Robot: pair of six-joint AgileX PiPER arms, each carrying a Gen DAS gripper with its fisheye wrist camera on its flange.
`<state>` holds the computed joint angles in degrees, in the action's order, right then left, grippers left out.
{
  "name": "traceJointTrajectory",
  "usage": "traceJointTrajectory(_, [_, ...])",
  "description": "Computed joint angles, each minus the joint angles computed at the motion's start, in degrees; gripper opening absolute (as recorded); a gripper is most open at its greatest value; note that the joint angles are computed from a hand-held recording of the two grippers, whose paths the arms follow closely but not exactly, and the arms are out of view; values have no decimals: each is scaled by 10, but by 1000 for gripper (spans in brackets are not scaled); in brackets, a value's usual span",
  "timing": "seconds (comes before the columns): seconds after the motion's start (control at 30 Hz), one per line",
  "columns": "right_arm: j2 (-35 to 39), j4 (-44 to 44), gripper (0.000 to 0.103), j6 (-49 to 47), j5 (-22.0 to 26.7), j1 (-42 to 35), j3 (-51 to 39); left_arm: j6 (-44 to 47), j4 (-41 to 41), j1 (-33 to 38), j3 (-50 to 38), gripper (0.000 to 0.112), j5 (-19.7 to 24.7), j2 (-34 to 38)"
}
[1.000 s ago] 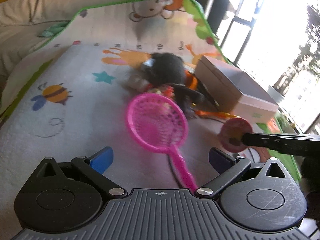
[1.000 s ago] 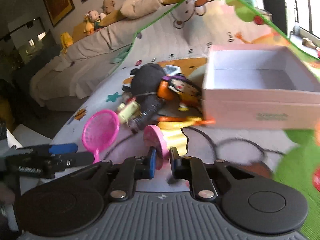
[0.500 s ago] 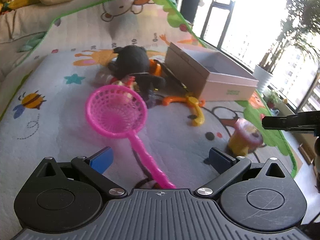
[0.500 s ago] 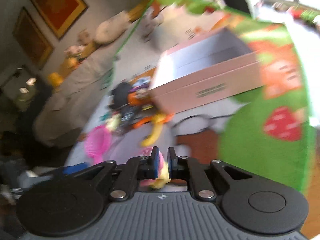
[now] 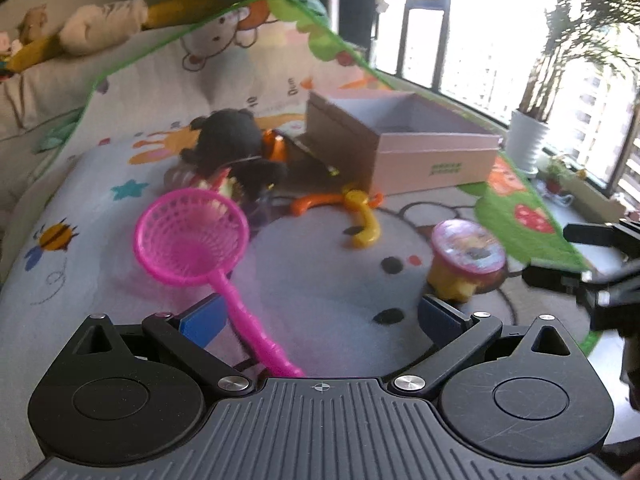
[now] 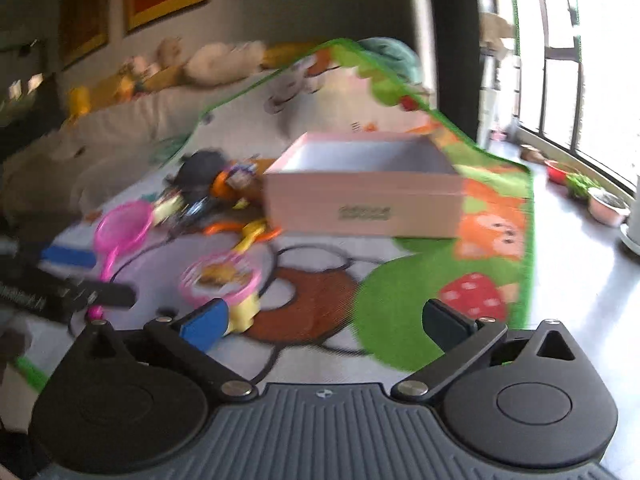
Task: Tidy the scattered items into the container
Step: 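Grasp the pink net scoop by its rim with the left tool while the right tool holds the cup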
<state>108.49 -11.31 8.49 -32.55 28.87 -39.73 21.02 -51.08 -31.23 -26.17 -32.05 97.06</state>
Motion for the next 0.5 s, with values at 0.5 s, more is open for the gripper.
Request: traceJointTrajectory(0.5, [32, 36, 103, -26, 11, 42, 4, 295, -273, -38, 0, 103, -118, 31])
